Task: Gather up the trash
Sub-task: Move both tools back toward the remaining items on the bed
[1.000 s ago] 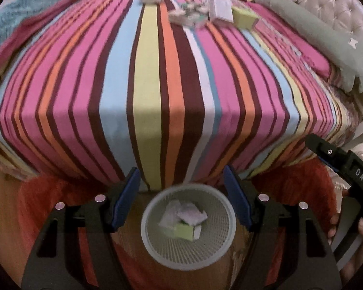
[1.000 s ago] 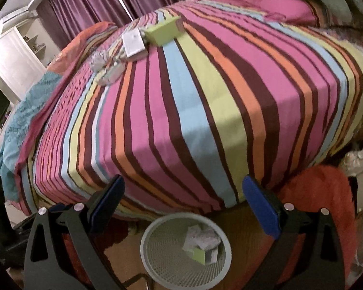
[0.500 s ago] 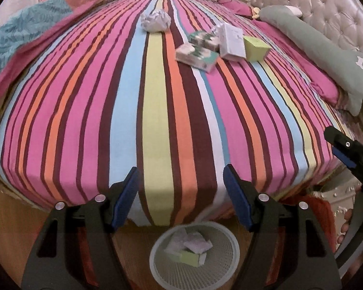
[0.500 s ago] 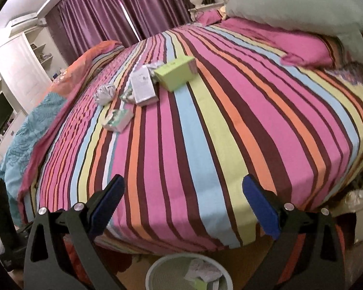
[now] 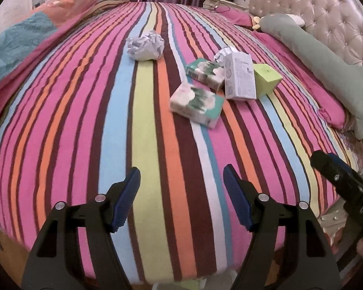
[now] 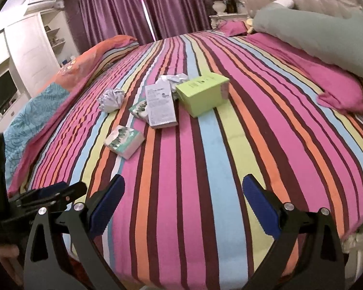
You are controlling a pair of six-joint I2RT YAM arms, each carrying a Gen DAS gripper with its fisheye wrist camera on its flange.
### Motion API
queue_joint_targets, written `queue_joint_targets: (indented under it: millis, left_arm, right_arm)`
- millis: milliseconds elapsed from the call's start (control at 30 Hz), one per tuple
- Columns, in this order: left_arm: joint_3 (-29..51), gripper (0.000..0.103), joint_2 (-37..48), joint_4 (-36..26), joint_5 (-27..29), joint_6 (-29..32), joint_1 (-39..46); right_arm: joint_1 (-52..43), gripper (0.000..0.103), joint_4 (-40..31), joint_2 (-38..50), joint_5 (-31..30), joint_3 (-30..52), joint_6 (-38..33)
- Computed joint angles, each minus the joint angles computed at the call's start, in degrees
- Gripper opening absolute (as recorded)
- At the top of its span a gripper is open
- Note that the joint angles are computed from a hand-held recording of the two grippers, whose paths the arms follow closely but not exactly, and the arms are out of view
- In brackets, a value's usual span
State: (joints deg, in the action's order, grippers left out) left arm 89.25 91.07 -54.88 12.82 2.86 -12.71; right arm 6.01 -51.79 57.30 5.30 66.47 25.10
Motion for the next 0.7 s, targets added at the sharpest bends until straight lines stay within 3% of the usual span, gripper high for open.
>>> queue_joint_targets:
  millis: [367,700]
  left_arm:
    - [19.0,0.069,16.2,-5.1,2.0,1.4,-1.2]
    - [29.0,0.069,24.4,-9.0,2.7,3.2,-2.0]
  right_arm:
    - [-2.2,0.093,5.9,10.5,-2.9,3.8,-6.0]
    - [-3.0,0.093,8.0,17.4,-4.0,6.9,-8.2]
